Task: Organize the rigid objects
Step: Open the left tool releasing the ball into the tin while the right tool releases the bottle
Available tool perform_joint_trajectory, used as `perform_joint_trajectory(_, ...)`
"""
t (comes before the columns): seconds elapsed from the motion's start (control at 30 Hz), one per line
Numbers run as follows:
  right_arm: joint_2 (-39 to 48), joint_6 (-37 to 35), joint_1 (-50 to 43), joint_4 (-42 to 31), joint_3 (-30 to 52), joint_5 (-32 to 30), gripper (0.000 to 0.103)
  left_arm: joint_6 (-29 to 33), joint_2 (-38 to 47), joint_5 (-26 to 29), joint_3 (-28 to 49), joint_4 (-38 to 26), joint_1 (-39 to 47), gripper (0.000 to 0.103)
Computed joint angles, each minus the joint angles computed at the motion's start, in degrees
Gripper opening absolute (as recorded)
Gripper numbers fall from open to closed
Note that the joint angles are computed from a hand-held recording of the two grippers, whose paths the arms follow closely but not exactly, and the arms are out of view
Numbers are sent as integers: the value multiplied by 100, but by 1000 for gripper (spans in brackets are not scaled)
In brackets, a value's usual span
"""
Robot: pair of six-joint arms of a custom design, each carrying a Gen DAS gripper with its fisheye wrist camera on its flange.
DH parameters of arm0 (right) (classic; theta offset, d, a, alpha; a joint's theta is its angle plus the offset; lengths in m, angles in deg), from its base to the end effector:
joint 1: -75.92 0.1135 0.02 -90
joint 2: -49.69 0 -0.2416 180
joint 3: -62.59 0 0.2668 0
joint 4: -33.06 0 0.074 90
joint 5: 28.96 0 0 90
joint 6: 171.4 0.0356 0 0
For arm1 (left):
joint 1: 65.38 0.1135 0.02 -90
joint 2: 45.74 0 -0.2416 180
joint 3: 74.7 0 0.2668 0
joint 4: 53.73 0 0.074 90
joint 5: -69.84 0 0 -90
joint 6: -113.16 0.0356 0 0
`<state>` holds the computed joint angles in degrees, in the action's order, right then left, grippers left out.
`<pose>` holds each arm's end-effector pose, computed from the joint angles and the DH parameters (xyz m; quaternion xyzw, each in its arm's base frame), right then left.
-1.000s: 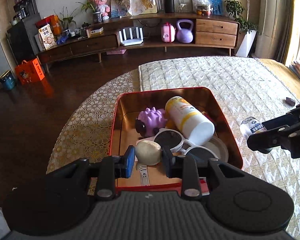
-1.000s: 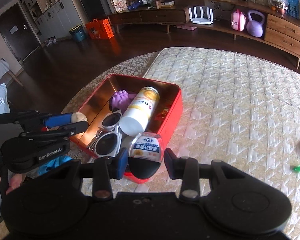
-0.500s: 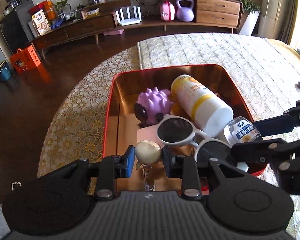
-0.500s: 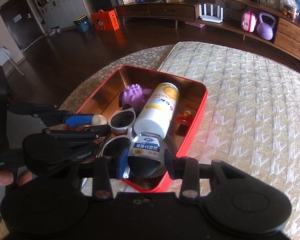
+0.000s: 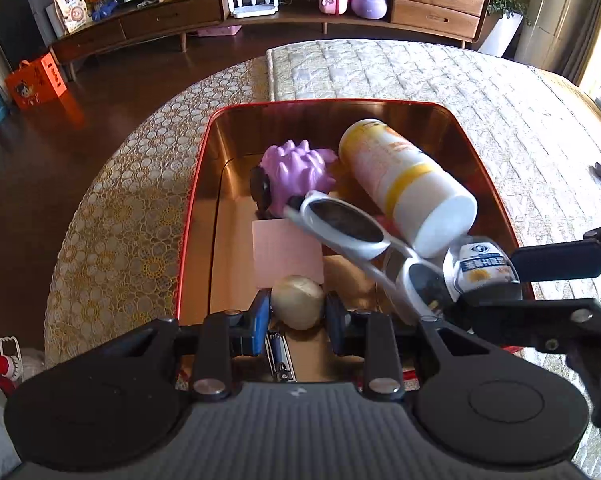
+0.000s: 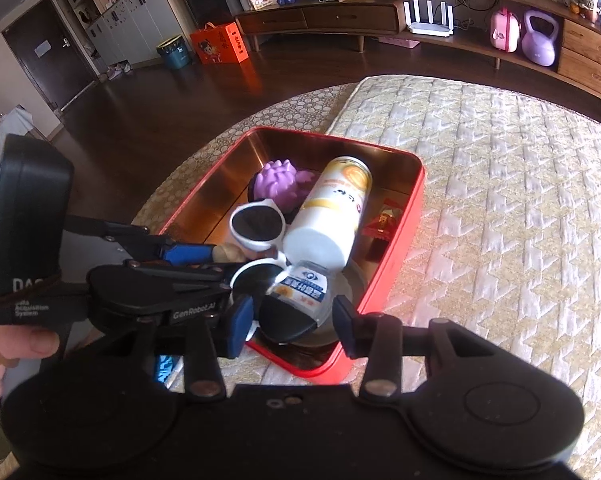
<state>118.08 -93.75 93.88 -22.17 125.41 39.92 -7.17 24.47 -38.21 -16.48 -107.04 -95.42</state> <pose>0.2328 0.0889 0.2186 -0.2933 0.9062 0.1893 0.2388 0.2170 -0.1127 0.1874 -0.0360 0.9647 0.0263 0.2596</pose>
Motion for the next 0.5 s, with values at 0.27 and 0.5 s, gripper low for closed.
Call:
perform_joint_trajectory(0.27,-179,-62,-272,-302,52,-263,47,-195,-8,44,139,-308,-62,30)
perform_joint_trajectory(0.5,-346,-187,-585,-643,144,-523,49,-535,-447,-273,115,-540,-355,63)
